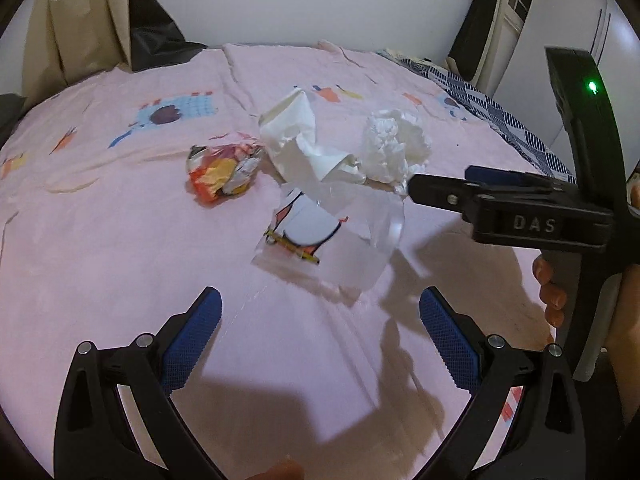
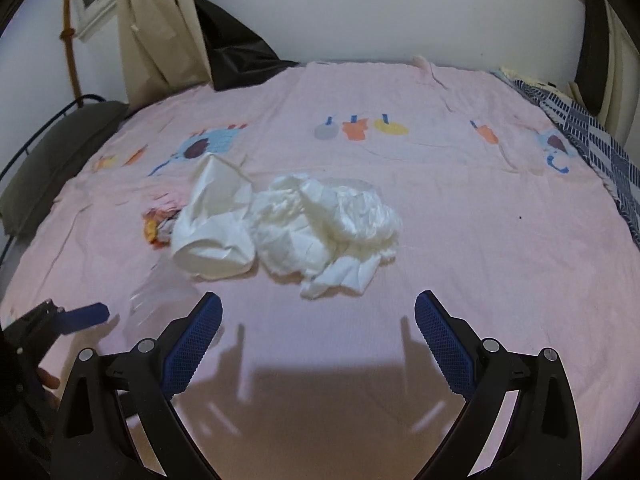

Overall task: Collect trash
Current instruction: 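Grasp the clear printed plastic cup with the left tool while the right tool grasps the white tissue bundle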

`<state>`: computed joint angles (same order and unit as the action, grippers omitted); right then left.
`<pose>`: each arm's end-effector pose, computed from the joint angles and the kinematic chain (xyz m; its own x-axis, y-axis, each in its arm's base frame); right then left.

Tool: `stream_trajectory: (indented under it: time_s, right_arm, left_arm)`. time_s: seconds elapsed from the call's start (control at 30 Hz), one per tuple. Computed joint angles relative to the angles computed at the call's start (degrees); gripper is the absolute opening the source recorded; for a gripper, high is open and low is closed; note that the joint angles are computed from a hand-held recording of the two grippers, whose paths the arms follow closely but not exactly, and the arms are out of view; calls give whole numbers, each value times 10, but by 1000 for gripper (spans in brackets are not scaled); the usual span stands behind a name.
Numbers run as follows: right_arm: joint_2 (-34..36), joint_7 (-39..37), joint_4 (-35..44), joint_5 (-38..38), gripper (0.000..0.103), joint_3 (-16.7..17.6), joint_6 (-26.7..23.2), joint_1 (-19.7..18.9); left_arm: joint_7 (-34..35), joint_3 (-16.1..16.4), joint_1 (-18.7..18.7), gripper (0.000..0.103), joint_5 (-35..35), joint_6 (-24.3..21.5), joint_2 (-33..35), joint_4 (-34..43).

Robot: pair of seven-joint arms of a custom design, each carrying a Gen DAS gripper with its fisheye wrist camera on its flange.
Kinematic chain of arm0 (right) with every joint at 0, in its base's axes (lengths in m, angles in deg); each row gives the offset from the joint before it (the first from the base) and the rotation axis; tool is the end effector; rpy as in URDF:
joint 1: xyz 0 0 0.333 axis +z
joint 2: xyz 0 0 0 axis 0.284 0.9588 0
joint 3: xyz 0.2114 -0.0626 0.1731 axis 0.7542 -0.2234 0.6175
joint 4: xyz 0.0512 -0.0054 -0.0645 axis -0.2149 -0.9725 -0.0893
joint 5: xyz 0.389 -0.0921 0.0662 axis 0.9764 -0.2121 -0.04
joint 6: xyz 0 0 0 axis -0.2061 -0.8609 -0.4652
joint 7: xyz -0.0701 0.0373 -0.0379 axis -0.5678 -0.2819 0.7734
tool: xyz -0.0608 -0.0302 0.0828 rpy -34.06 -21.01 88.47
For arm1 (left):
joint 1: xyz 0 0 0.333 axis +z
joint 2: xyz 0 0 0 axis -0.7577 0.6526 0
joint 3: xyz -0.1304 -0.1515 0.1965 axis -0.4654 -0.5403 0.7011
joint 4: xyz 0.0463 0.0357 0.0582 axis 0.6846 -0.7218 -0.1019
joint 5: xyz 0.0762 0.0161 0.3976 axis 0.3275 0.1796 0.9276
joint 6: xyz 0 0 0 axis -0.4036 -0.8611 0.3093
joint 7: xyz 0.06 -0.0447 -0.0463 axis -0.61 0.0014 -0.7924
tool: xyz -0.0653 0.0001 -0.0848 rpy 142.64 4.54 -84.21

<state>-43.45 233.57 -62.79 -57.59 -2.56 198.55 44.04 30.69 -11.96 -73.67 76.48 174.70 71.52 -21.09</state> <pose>0.5554 0.3376 0.4754 -0.1920 -0.9750 -0.1122 -0.7524 0.2196 -0.6211 0.5458 -0.4809 0.4583 -0.6219 -0.7670 0.1580 -0.6489 0.3918 -0.6522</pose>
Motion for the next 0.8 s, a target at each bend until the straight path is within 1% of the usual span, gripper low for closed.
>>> stream_trajectory:
  time_s: [0.03,0.1,0.27,0.37,0.43,0.47,0.5,0.57,0.6,0.67,0.77,0.8]
  right_arm:
    - [7,-3,7,4,93,-1,0,-1]
    - [18,-9,17,10,93,-3,3,-3]
    - [45,-21,47,29,93,-16,-2,-1]
    - [54,-22,53,44,93,-22,3,-2]
    - [60,-25,58,59,93,-25,8,-4]
    - [62,-26,59,65,93,-27,12,-4]
    - [65,-28,61,71,93,-28,16,-5]
    - [68,-34,64,83,93,-30,22,-6]
    - [71,-40,66,97,93,-29,26,-9]
    - [72,-35,65,103,91,-33,30,-7]
    - [67,-39,54,126,54,-32,58,-11]
    - [66,-45,51,134,48,-31,66,-12]
  left_arm:
    - [0,2,-4,97,5,-8,11,15]
    - [9,-3,-2,97,-3,-23,33,45]
    - [12,2,-11,97,-6,-45,76,106]
    - [15,6,-16,97,-3,-55,93,129]
    - [31,-3,-10,97,-14,-50,95,131]
    - [44,-12,-3,95,-24,-45,96,130]
    - [48,-12,-4,93,-26,-46,98,134]
    - [53,-10,-8,85,-28,-49,102,140]
    - [56,-10,-8,75,-29,-49,103,141]
    - [61,-7,-11,75,-28,-48,102,141]
    - [70,-9,-11,75,-29,-46,97,135]
    - [71,-7,-11,75,-28,-44,95,132]
